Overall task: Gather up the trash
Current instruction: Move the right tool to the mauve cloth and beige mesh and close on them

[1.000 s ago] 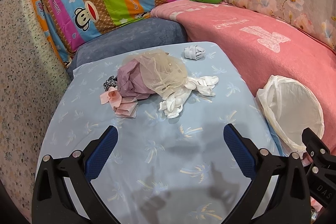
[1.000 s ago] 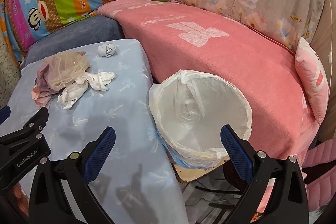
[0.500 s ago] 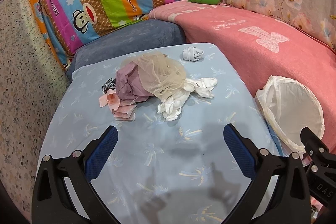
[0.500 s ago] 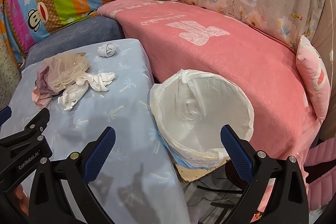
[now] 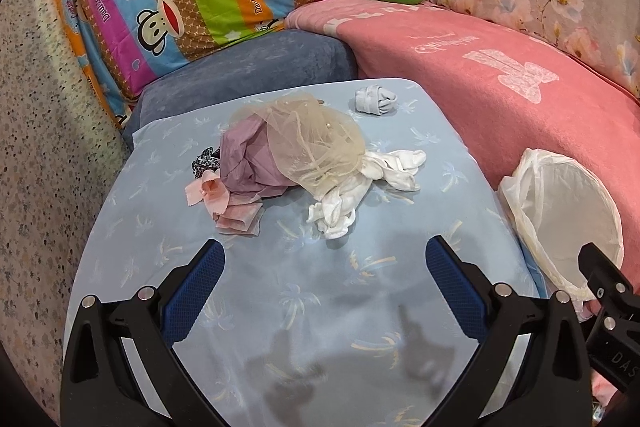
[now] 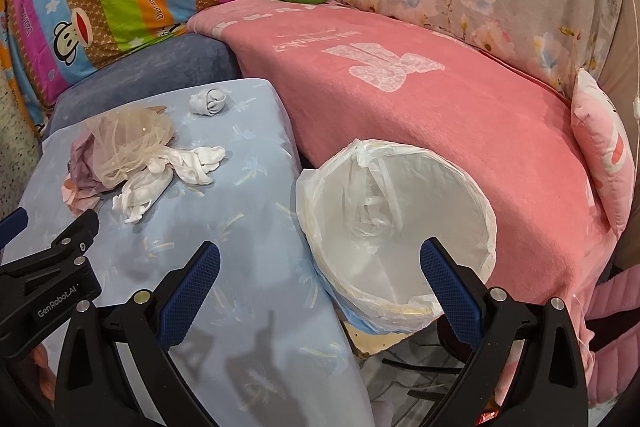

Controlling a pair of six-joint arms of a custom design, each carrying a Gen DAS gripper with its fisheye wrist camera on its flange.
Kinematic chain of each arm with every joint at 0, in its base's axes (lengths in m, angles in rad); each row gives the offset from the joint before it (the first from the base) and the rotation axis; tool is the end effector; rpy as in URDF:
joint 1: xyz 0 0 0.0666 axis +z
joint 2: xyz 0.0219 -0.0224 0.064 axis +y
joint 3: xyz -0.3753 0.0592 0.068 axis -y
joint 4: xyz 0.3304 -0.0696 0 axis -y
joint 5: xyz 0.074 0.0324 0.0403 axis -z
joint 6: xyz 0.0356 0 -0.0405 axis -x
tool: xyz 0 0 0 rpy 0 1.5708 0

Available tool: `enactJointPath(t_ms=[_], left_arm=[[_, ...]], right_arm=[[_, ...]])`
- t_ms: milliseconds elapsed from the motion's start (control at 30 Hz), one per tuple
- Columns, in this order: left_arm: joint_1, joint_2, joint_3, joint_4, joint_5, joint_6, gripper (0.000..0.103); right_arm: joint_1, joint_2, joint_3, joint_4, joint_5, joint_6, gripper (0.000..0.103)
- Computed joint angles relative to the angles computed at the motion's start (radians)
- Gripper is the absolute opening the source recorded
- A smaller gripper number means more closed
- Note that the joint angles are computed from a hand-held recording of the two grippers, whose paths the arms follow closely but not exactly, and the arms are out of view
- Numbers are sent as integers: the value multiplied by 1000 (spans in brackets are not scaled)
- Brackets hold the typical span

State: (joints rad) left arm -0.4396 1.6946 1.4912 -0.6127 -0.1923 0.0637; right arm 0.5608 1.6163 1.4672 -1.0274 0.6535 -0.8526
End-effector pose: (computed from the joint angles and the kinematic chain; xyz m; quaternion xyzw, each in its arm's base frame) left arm 0.4858 -0.2214 0.3484 0.1381 0.9157 -0.0049 0.3774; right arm 0.4121 0.2328 0.3588 0.1972 0.9097 -0.1189 0.3455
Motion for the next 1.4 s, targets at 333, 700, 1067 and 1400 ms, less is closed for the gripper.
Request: enactJointPath(t_ms=[333, 700, 1067, 1400], left_arm=[[70, 72, 87, -4, 50, -34, 96], [175, 203, 265, -52, 127, -28, 96], [224, 319, 417, -153, 258, -26, 96], [239, 377, 510, -233, 355, -51, 51]], right_arm=[[-16, 56, 53, 62, -16, 33, 97], [-36, 184, 204, 177, -102, 152, 97], [-77, 396, 477, 216, -268, 235, 97], [-113, 578, 726, 128, -421, 235, 75]])
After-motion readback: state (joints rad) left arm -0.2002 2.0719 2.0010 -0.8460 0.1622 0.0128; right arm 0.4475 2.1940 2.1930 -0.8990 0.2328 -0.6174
